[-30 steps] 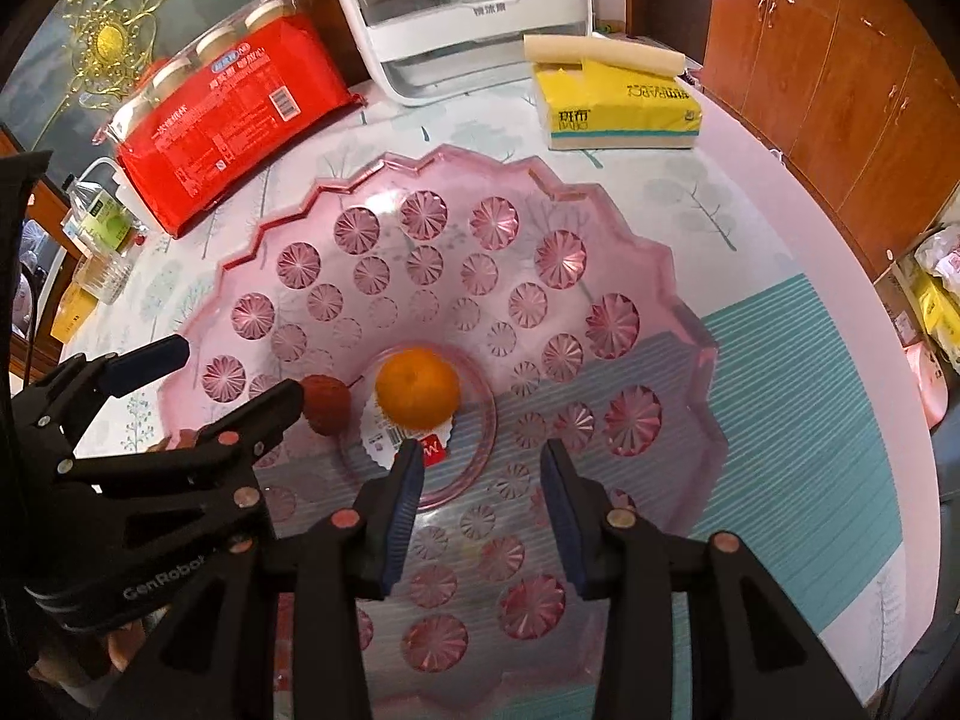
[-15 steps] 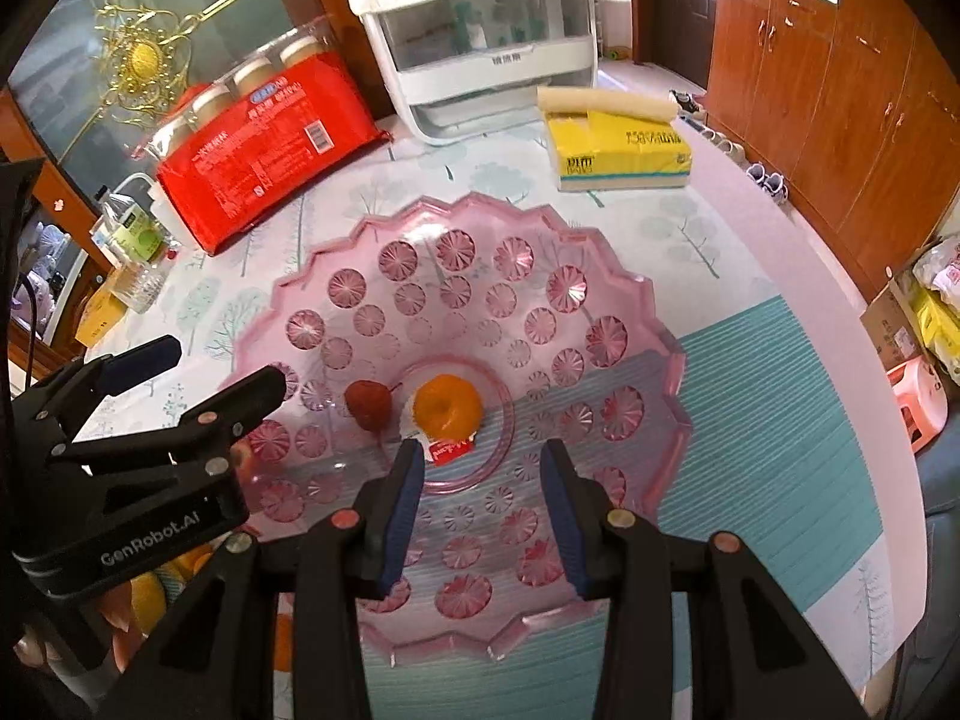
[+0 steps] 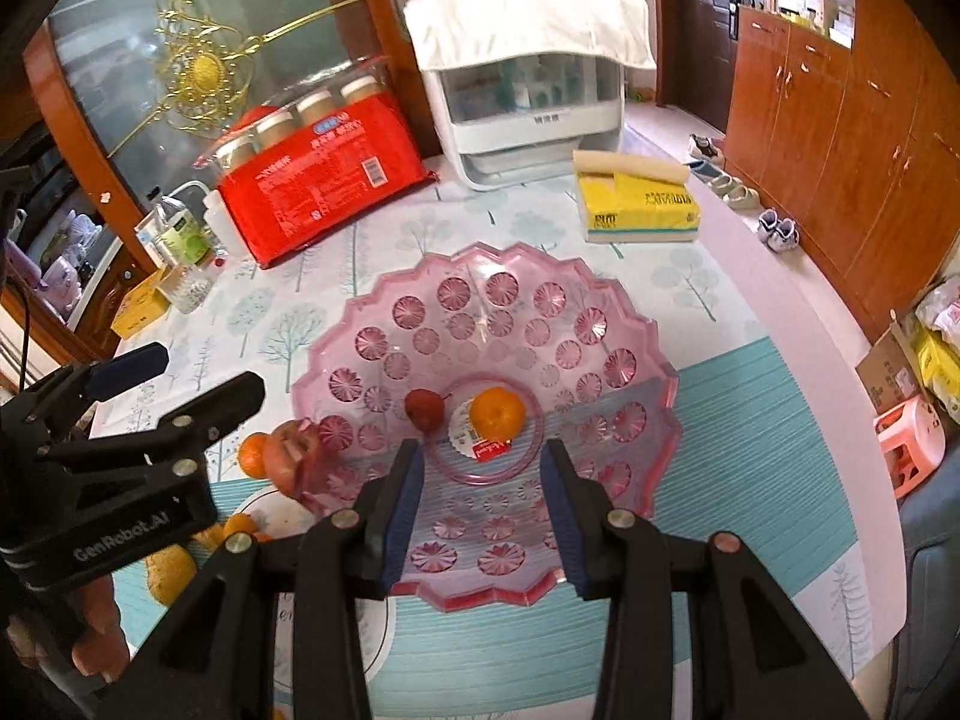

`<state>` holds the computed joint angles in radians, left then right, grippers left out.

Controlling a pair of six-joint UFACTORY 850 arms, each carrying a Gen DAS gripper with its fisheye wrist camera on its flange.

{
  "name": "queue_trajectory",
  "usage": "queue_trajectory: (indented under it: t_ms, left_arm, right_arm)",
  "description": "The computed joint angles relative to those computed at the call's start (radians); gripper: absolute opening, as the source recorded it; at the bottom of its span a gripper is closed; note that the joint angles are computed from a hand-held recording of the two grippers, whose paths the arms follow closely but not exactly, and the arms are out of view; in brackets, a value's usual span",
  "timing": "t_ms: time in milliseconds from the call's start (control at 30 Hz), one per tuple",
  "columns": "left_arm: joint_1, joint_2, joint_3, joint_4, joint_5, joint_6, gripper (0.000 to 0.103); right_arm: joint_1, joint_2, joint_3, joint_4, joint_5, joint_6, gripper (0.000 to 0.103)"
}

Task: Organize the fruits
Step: 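Withdraw both grippers from the bowl back toward the fruit plate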

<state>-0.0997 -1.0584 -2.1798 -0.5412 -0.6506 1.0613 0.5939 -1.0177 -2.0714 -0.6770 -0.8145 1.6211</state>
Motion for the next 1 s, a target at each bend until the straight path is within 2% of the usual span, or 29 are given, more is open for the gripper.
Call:
queue_trajectory:
  t_ms: [200, 533, 1000]
  left_arm:
    - [0.025, 0.060, 0.069, -0.042, 0.010, 0.000, 0.084]
    - [0.071, 0.178, 0.237, -0.146, 0.055, 0.109, 0.084]
    - [0.166, 0.293, 0.395, -0.262, 0.059, 0.225, 0.084]
  right_arm:
    - [0.020, 0.031, 0.028, -0.039, -0.001, 0.021, 0.041]
    - [0.066, 0.064, 0.044, -0.101, -0.002, 0.025, 0.041]
    - [0.125, 0.004, -0.069, -0.070, -0.012, -0.122, 0.041]
